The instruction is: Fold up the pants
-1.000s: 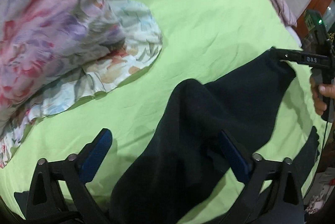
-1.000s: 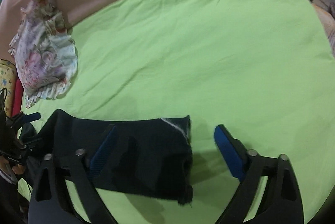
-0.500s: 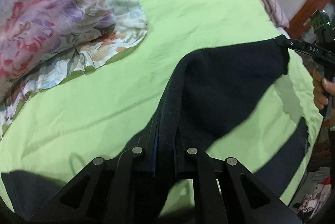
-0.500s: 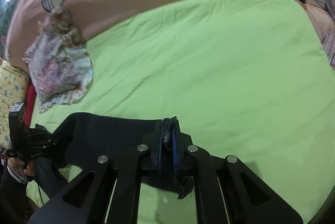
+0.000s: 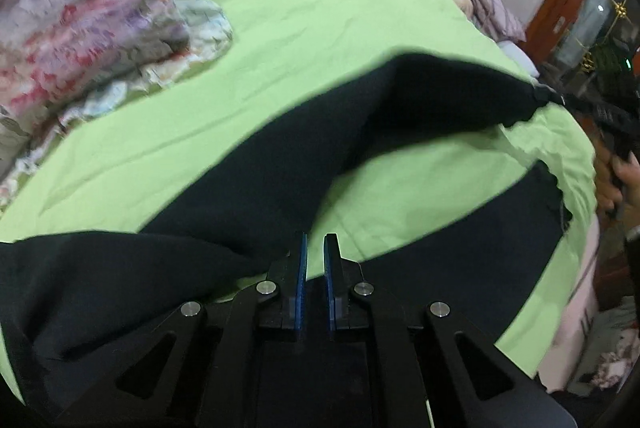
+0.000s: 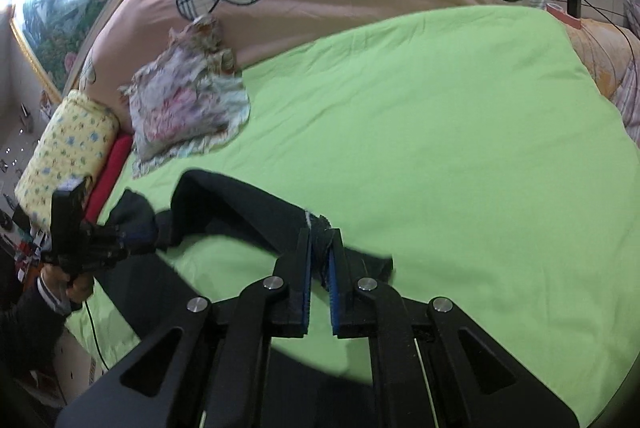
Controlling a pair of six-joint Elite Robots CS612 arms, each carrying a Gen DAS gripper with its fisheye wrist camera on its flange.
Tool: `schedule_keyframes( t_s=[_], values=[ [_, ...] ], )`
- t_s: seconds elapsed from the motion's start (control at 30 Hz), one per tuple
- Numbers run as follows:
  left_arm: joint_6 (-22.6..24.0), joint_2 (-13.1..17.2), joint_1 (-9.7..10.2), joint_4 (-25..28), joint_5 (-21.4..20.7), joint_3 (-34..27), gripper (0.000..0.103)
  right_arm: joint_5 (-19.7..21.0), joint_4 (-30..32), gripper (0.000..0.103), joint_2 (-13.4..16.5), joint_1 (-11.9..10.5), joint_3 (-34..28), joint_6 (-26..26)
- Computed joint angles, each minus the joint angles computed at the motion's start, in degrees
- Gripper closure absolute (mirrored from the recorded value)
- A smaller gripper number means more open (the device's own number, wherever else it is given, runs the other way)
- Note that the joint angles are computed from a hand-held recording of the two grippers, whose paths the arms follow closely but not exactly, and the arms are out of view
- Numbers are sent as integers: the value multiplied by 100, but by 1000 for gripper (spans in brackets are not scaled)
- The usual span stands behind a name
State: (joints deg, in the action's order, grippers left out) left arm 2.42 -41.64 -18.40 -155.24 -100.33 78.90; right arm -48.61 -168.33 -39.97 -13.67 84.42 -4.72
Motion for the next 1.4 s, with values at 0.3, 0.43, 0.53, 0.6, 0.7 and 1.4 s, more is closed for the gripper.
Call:
schedule_keyframes(
  t_s=[0.3,0.43,0.53,0.6,0.7,1.4],
  values=[
    [798,98,-343,-410,1448,-126,22,79,-221,95,2,-34,227,399],
    [1004,299,-459,-124,1793,-349,29,174,-380,95,16,-46,251,583],
    [879,382,-450,301,1772,-528,100,116,-439,95,0,-47,284,640],
    [726,319,-384,148,1468,-449,98,17,-496,95,-28,-53,316,634],
    [708,61,-355,-305,1214,-67,99,-37,-612,95,-85,-82,394,620],
    [626,-621,-469,-975,368,1598,99,-284,-1245,95,-664,-251,1908,196]
  ],
)
